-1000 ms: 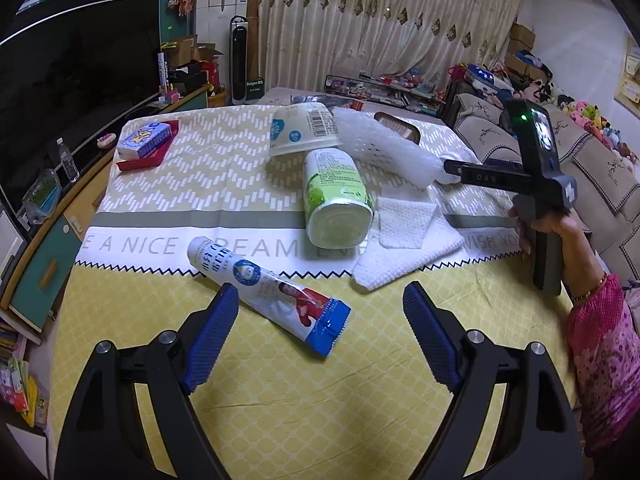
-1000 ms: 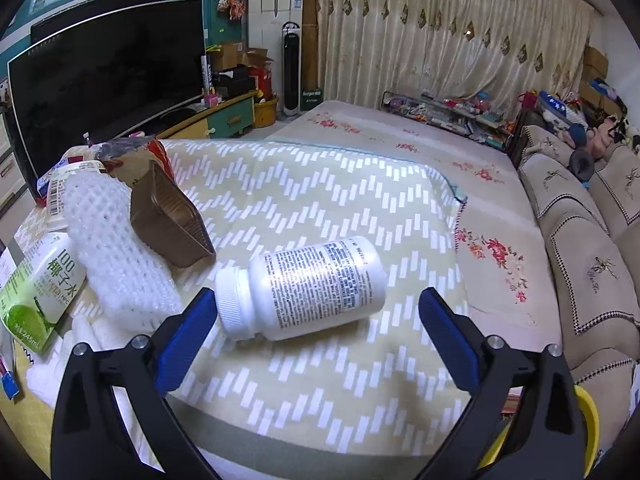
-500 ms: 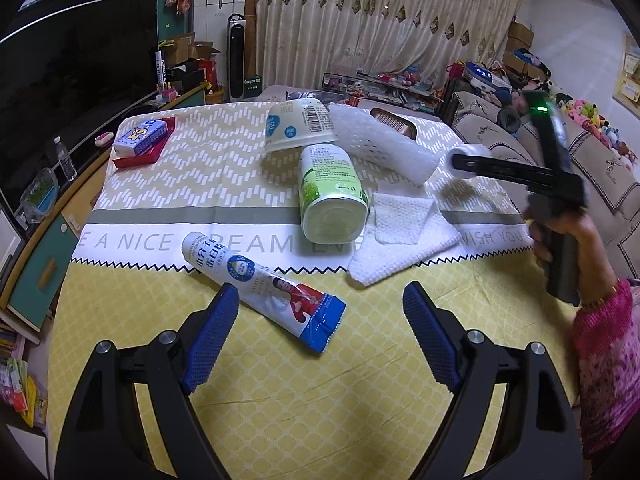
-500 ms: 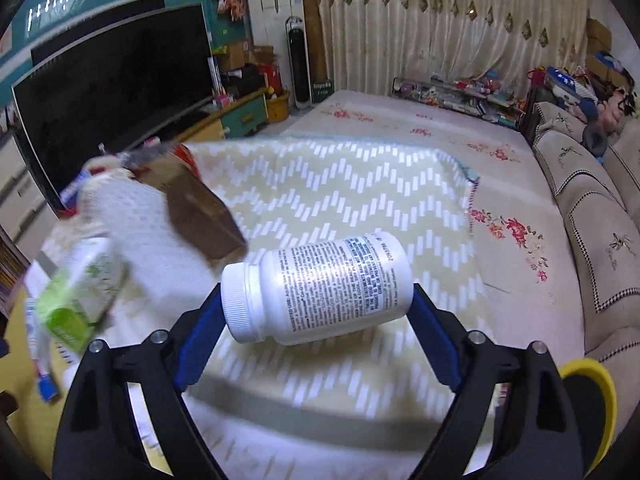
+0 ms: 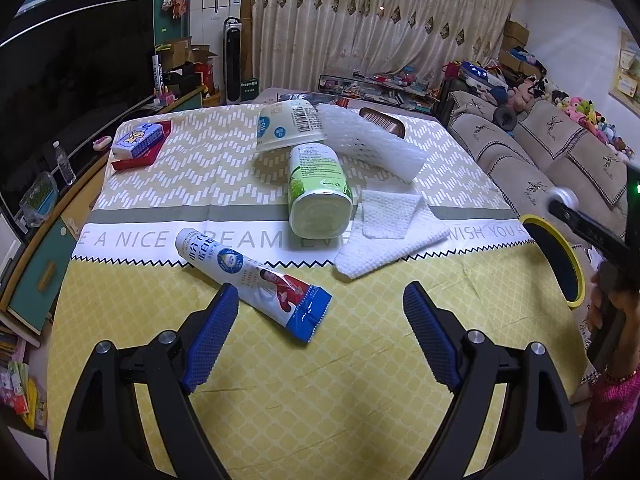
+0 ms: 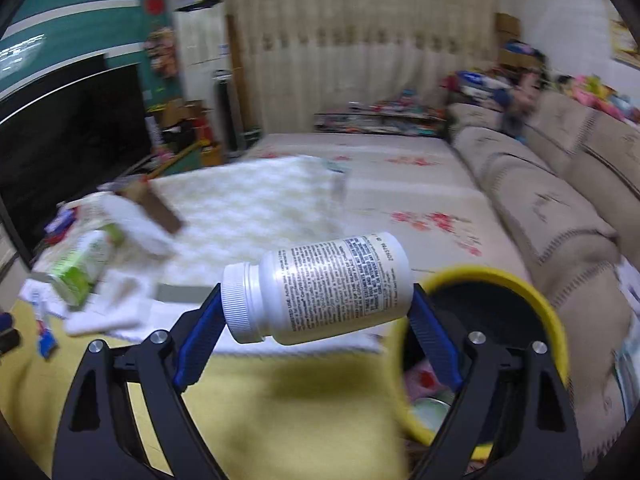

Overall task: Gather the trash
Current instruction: 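Carry the pill bottle with the right gripper into the bin and release, then hold the right gripper over the bin while the left gripper reaches the toothpaste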

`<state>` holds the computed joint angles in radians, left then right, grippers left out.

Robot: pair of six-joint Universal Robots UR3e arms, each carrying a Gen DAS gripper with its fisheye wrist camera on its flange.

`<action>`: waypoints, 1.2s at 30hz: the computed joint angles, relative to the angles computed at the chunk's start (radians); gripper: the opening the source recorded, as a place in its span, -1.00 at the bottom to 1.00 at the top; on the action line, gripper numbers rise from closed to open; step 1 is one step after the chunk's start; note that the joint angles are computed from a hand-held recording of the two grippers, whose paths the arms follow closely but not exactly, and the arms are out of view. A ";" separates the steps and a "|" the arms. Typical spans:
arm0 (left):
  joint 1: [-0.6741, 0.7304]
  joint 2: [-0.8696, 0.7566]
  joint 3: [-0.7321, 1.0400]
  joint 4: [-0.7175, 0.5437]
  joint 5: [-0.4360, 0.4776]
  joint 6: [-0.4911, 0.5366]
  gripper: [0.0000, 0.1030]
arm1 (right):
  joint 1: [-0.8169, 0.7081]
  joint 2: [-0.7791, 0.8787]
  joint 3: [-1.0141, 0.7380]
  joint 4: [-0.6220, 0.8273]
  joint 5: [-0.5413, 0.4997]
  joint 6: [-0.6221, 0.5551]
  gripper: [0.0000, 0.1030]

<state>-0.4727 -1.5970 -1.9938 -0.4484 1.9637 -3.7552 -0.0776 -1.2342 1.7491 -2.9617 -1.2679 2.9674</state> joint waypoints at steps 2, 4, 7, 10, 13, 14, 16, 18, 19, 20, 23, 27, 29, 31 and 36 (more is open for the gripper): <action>-0.004 -0.002 0.002 -0.004 0.004 -0.010 0.63 | -0.061 -0.014 0.051 -0.019 -0.030 -0.006 0.62; -0.008 -0.008 0.008 -0.008 0.004 -0.021 0.63 | -0.119 -0.003 0.075 -0.034 -0.059 -0.005 0.62; -0.019 -0.026 0.027 -0.022 0.009 -0.032 0.63 | -0.172 0.045 0.071 -0.036 -0.101 -0.005 0.62; -0.037 -0.049 0.059 -0.045 0.022 -0.034 0.63 | -0.193 0.106 0.046 -0.040 -0.131 -0.001 0.62; -0.046 -0.059 0.078 -0.064 0.030 -0.036 0.63 | -0.198 0.168 0.007 -0.051 -0.148 0.010 0.62; -0.045 -0.059 0.081 -0.066 0.030 -0.036 0.63 | -0.196 0.185 -0.007 -0.050 -0.158 0.013 0.63; -0.047 -0.062 0.085 -0.072 0.033 -0.038 0.63 | -0.183 0.229 -0.056 -0.040 -0.185 0.023 0.63; -0.047 -0.065 0.088 -0.076 0.036 -0.040 0.63 | -0.178 0.256 -0.091 -0.034 -0.208 0.027 0.70; -0.046 -0.065 0.088 -0.077 0.036 -0.042 0.63 | -0.175 0.260 -0.091 -0.040 -0.214 0.028 0.73; -0.043 -0.064 0.086 -0.077 0.036 -0.042 0.63 | -0.171 0.259 -0.092 -0.048 -0.219 0.031 0.76; -0.031 -0.059 0.076 -0.084 0.029 -0.049 0.63 | -0.168 0.222 -0.041 -0.101 -0.215 0.037 0.79; -0.016 -0.051 0.058 -0.093 0.027 -0.063 0.63 | -0.150 0.158 0.049 -0.177 -0.211 0.034 0.80; -0.006 -0.049 0.047 -0.095 0.026 -0.072 0.64 | -0.142 0.133 0.084 -0.200 -0.204 0.034 0.80; 0.002 -0.056 0.040 -0.093 0.023 -0.073 0.64 | -0.139 0.109 0.122 -0.221 -0.184 0.027 0.80; 0.018 -0.075 0.034 -0.094 0.025 -0.075 0.64 | -0.120 0.082 0.143 -0.219 -0.164 0.035 0.80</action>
<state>-0.4543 -1.6721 -1.9593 -0.5419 1.9882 -3.8305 -0.1977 -1.1518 1.8917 -3.1807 -1.4320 3.0023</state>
